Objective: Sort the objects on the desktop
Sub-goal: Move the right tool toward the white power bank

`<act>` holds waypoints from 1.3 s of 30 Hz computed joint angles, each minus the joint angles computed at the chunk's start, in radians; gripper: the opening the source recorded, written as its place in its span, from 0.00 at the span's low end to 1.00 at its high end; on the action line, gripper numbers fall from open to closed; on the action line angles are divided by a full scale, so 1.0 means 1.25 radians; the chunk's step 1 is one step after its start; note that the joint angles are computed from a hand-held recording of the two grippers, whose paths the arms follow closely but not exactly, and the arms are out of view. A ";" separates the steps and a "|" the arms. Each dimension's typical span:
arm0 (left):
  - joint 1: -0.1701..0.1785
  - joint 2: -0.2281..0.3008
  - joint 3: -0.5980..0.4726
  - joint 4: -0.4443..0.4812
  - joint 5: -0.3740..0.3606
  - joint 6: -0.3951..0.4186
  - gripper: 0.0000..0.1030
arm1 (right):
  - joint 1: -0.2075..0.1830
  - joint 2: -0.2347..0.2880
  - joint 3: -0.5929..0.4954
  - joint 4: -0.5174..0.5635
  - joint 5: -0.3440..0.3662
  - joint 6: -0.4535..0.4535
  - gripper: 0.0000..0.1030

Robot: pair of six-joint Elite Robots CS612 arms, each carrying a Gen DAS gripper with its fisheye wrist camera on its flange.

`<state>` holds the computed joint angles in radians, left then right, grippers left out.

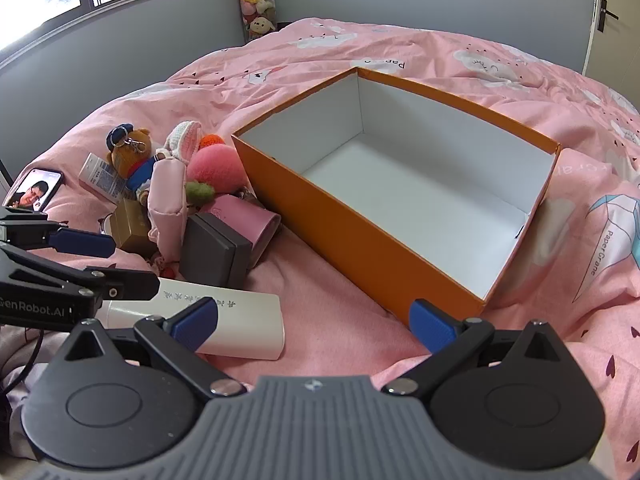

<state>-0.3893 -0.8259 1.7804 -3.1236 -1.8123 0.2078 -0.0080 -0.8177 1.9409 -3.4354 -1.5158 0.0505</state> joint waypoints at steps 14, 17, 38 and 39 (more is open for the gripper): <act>0.003 0.002 -0.001 0.001 -0.010 0.009 0.78 | -0.001 0.003 -0.007 0.018 0.011 -0.004 0.99; 0.011 0.001 -0.009 0.016 -0.032 0.038 0.78 | -0.007 0.004 -0.010 0.019 0.039 -0.024 0.98; 0.030 0.011 -0.074 0.218 0.036 0.086 0.37 | 0.002 0.045 -0.139 0.335 0.216 -0.505 0.60; 0.031 0.013 -0.077 0.225 0.035 0.085 0.37 | 0.004 0.047 -0.143 0.344 0.211 -0.521 0.61</act>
